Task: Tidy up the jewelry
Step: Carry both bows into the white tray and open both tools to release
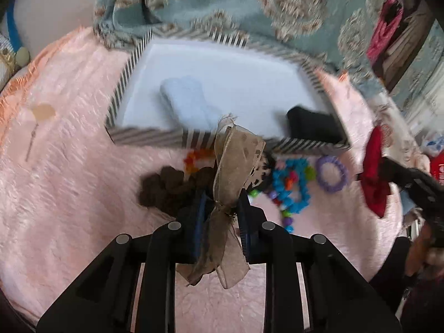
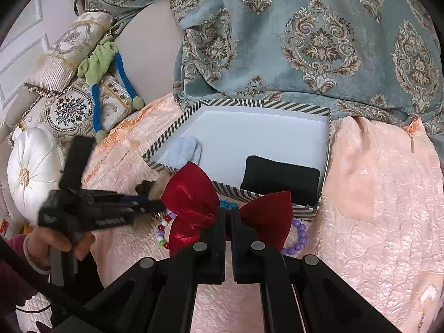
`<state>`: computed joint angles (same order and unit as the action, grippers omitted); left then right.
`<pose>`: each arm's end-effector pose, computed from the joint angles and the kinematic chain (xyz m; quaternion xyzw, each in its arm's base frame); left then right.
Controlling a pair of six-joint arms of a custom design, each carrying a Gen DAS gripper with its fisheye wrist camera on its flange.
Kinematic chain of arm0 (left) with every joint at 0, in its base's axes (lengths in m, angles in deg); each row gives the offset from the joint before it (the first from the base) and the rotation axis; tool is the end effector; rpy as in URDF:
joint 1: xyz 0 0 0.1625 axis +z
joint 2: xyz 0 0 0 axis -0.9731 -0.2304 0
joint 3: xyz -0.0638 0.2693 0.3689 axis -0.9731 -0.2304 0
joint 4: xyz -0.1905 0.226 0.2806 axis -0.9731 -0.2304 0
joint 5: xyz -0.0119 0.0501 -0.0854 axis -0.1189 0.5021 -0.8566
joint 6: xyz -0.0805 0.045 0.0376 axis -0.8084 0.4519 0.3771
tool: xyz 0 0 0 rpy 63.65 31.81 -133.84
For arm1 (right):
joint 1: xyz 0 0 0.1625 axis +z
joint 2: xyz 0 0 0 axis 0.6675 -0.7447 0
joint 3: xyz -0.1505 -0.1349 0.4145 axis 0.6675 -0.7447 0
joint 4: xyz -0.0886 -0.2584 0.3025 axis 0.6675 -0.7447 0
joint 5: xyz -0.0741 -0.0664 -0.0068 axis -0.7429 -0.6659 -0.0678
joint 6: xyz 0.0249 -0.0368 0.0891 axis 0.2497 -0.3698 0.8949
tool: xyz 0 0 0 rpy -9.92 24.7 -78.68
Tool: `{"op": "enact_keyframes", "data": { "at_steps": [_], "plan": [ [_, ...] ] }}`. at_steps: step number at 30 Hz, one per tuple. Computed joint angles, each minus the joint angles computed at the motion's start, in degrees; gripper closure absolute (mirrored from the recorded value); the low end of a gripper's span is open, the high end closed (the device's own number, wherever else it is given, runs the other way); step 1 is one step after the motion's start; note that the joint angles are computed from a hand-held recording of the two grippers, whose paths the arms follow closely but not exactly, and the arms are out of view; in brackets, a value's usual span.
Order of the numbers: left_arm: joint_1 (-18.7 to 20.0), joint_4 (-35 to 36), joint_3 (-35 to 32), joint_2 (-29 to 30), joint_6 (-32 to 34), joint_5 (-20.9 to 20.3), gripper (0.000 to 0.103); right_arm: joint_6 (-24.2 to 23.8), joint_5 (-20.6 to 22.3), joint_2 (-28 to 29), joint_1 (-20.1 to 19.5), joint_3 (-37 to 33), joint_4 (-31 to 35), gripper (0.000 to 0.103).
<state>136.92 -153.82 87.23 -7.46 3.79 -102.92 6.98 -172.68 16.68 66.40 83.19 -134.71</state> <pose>-0.1670 -0.6731 0.3008 0.1366 0.9388 -0.2140 0.2328 0.3165 -0.6366 0.1852 0.2885 -0.9069 0.2575 0.1675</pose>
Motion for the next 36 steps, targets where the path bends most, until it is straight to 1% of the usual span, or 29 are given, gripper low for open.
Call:
{"op": "enact_keyframes", "data": {
  "at_steps": [5,7,9,13,17,19,24,28,32,36],
  "plan": [
    [-0.9,0.4,-1.3,-2.1,0.2,-2.3,0.082,0.4,0.5,0.3,-0.1,-1.2,-0.4,0.101],
    [-0.9,0.7,-3.0,-2.2,0.1,-3.6,0.082,0.7,0.6,0.5,-0.1,-2.0,-0.5,0.100],
    [-0.8,1.0,-4.9,-1.7,0.1,-4.1,0.082,0.7,0.2,0.7,0.1,-2.9,-0.6,0.100],
    [-1.0,-0.1,-8.6,0.6,1.3,-2.1,0.082,-0.1,-0.8,1.8,0.6,-5.9,-0.8,0.101],
    [-0.5,-1.1,-13.4,4.0,3.6,-0.3,0.082,0.6,-2.0,4.0,0.3,-10.3,0.1,0.101],
    [-0.3,-2.9,-16.0,6.8,6.1,2.8,0.082,0.6,-2.7,5.5,0.0,-12.8,0.8,0.101],
    [1.7,-1.8,-23.2,12.5,7.6,4.1,0.082,2.3,-3.7,10.2,-1.3,-20.6,4.4,0.101],
    [3.1,-2.2,-28.1,17.0,9.7,7.2,0.082,3.3,-4.2,13.6,-2.2,-26.2,7.9,0.101],
    [4.3,-0.6,-31.5,19.8,9.2,8.3,0.082,4.7,-4.4,16.9,-3.3,-31.3,12.0,0.101],
    [5.0,0.9,-32.9,21.2,8.4,8.6,0.082,5.5,-4.3,18.9,-4.1,-34.0,14.5,0.101]
  ]
}}
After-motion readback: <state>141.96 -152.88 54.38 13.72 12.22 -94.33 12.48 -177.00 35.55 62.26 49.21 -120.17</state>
